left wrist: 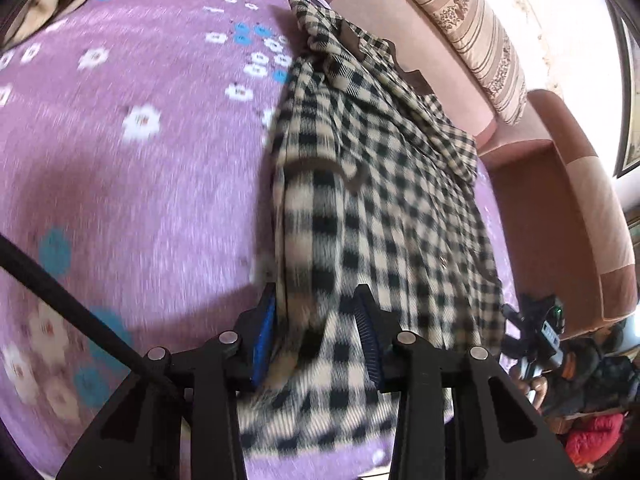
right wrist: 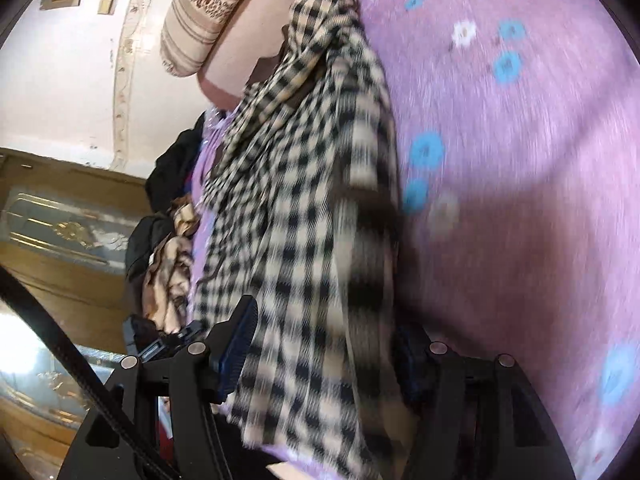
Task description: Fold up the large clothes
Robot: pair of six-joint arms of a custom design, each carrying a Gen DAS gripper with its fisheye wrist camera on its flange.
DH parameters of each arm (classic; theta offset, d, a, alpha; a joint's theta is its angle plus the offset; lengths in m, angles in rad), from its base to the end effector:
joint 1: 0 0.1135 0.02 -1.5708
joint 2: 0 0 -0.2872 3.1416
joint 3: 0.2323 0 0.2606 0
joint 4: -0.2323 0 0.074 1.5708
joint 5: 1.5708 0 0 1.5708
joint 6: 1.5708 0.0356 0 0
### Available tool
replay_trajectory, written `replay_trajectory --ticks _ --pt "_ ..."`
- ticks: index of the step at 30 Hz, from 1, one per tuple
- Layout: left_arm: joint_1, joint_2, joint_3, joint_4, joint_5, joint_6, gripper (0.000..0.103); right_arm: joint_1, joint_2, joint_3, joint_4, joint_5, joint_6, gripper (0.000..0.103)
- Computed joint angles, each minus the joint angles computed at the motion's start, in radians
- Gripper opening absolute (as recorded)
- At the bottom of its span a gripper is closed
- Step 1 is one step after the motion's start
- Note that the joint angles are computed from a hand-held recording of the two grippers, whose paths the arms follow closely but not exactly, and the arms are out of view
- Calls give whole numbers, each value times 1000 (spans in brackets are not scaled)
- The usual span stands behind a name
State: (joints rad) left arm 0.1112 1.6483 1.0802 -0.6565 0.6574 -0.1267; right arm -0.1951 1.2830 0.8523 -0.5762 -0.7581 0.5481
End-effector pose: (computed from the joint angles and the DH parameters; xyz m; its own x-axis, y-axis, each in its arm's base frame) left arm 0.3234 0.0142 0.2178 -0.9423 -0.2059 -0.2640 -0.0008 0.7900 -0.6131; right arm 0.2474 -0.0239 0.2531 -0.8222 0.5482 -0.1534 0.2445 0.5834 0.7745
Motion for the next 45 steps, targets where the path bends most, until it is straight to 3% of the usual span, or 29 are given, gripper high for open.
replay_trajectory --ticks 5,9,13,16,17,18,19,20,24,32,38,41,45 --pt "18 -76 -90 14 36 -9 36 24 -123 -103 42 -30 73 66" --pt "7 -107 -121 37 7 -14 38 69 -180 -147 63 -20 107 66" --pt "-18 -137 -146 71 -32 -38 45 142 -202 -145 76 87 140 66" --pt "-60 -167 -162 91 -110 -63 44 245 -226 -137 76 241 171 63" --pt "-80 -177 -159 82 -151 -65 35 281 -222 -120 49 305 170 51" --pt "-109 -186 -148 58 -229 -66 8 293 -216 -107 22 340 159 37" --pt "-120 -188 -140 38 -263 -61 6 294 -213 -96 -5 363 146 29" --pt "-114 -203 -143 33 -260 -64 6 286 -205 -88 -20 362 143 16" --pt "-72 -294 -156 1 -231 -58 6 220 -228 -102 -24 282 158 6" --pt "-57 -480 -211 -108 -179 -47 6 188 -369 -94 -168 213 109 5" --pt "-31 -541 -275 -138 -164 -55 6 211 -461 -106 -280 187 76 5" --pt "1 -529 -256 -164 -131 -33 6 214 -440 -84 -300 186 32 5" --pt "-40 -486 -167 -178 -165 -23 6 201 -347 2 -281 166 -23 5"
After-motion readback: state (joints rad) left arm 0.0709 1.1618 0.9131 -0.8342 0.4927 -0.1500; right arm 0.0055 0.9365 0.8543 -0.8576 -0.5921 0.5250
